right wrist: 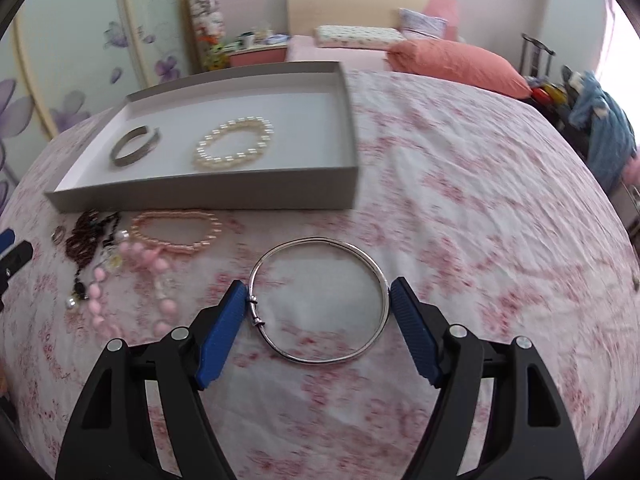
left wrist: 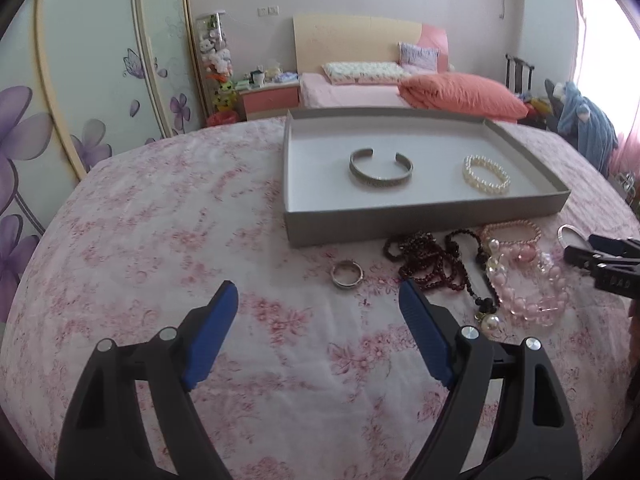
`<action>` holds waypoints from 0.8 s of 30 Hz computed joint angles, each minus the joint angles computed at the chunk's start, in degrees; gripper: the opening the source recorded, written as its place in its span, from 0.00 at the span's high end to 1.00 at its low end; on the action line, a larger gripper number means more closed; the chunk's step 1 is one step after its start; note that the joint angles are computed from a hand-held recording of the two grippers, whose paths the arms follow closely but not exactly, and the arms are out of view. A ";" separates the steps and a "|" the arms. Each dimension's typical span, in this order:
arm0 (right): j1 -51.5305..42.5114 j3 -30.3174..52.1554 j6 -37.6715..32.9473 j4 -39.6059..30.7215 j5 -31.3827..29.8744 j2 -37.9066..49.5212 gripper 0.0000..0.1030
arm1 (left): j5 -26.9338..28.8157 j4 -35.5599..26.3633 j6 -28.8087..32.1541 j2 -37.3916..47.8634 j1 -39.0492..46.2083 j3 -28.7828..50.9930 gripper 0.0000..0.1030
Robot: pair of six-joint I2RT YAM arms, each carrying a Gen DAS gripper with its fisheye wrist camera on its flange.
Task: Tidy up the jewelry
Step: 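Grasp the silver ring with the left tool while the right tool grasps the silver hoop bangle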
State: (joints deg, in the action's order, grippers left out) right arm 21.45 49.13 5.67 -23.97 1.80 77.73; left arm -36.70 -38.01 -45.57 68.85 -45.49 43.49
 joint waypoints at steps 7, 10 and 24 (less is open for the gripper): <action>0.63 0.29 0.28 0.60 0.35 0.57 0.29 | 6.13 2.62 2.95 7.71 5.58 3.61 0.47; 0.72 0.36 0.30 0.56 0.33 0.66 0.29 | 6.99 3.66 3.42 9.06 6.63 4.34 0.51; 2.63 0.89 0.45 0.66 0.48 1.36 0.26 | 7.42 4.61 3.42 9.62 7.07 4.57 0.68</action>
State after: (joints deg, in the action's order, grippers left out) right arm 24.08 50.02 6.12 -23.32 2.27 79.09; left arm -29.28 -33.40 -42.15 78.47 -38.41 48.06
